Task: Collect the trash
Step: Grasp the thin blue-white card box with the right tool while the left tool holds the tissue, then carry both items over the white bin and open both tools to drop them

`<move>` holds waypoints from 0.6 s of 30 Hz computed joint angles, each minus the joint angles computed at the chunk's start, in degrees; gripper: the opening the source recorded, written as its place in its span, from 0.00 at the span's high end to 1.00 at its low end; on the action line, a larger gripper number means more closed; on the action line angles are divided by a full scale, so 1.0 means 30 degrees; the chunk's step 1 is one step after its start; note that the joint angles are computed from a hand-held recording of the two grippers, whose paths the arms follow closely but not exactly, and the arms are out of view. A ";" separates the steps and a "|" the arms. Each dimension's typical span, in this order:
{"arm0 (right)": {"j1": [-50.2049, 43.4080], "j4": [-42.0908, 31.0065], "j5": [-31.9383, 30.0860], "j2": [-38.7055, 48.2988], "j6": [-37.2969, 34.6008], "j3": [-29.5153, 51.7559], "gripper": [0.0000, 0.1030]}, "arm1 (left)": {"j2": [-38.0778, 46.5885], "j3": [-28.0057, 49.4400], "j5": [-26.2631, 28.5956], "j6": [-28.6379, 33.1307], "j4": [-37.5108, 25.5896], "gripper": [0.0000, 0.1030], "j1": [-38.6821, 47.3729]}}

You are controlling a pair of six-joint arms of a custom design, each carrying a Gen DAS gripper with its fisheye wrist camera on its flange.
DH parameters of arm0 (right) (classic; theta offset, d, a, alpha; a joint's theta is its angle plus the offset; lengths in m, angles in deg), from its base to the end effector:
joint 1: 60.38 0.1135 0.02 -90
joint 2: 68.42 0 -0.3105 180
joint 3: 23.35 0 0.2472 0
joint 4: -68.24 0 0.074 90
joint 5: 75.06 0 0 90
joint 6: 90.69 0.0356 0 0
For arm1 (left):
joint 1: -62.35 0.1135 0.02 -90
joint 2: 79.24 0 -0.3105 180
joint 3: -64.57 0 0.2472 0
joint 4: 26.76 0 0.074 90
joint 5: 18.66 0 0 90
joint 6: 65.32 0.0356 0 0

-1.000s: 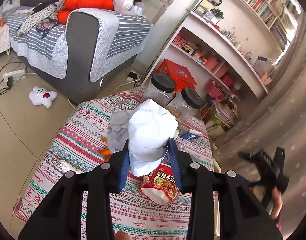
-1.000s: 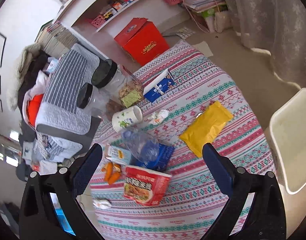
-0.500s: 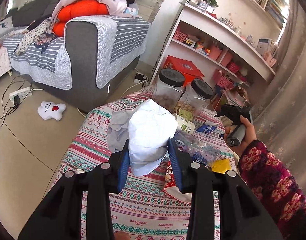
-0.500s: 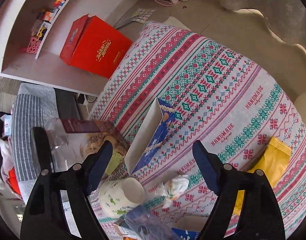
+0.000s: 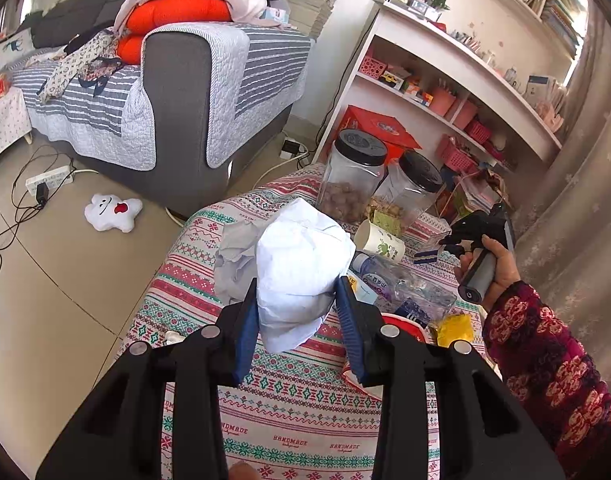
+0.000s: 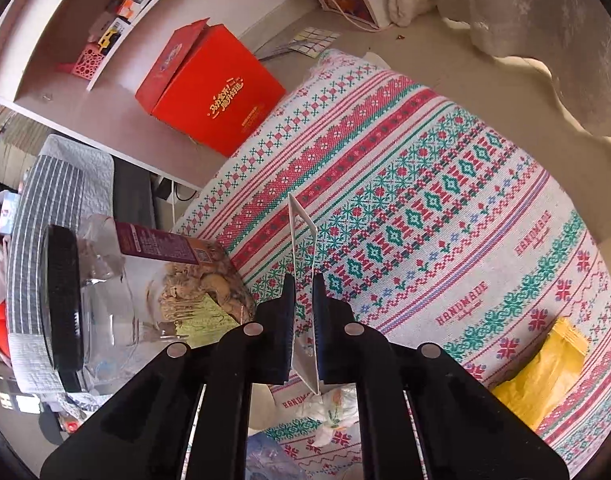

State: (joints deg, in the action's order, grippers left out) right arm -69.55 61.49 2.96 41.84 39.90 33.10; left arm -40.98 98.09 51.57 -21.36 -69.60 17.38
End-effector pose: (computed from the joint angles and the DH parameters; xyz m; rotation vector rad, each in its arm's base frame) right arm 0.3240 -0.0448 0.1105 1.0550 2.4496 0.4589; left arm 0.0758 -0.0587 0.2060 -0.1819 2.3615 -0.3656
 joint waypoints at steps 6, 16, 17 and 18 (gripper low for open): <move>-0.0626 -0.0950 -0.0469 -0.4347 -0.1945 -0.1910 0.94 | -0.0102 0.0183 -0.0221 -0.0504 0.0037 0.64 -0.0259; -0.2561 -0.6398 -0.0541 -1.5254 -0.4529 -0.3755 0.93 | -0.0075 0.0760 -0.2290 -0.2484 0.0054 0.64 -0.2867; -0.3163 -0.7358 -0.0695 -1.6706 -0.5014 -0.3891 0.93 | 0.0060 0.0878 -0.2900 -0.2838 -0.0059 0.64 -0.3572; -0.4013 -0.8068 -0.0968 -1.7946 -0.5571 -0.4110 0.93 | 0.0197 0.0978 -0.3431 -0.3187 -0.0147 0.64 -0.4227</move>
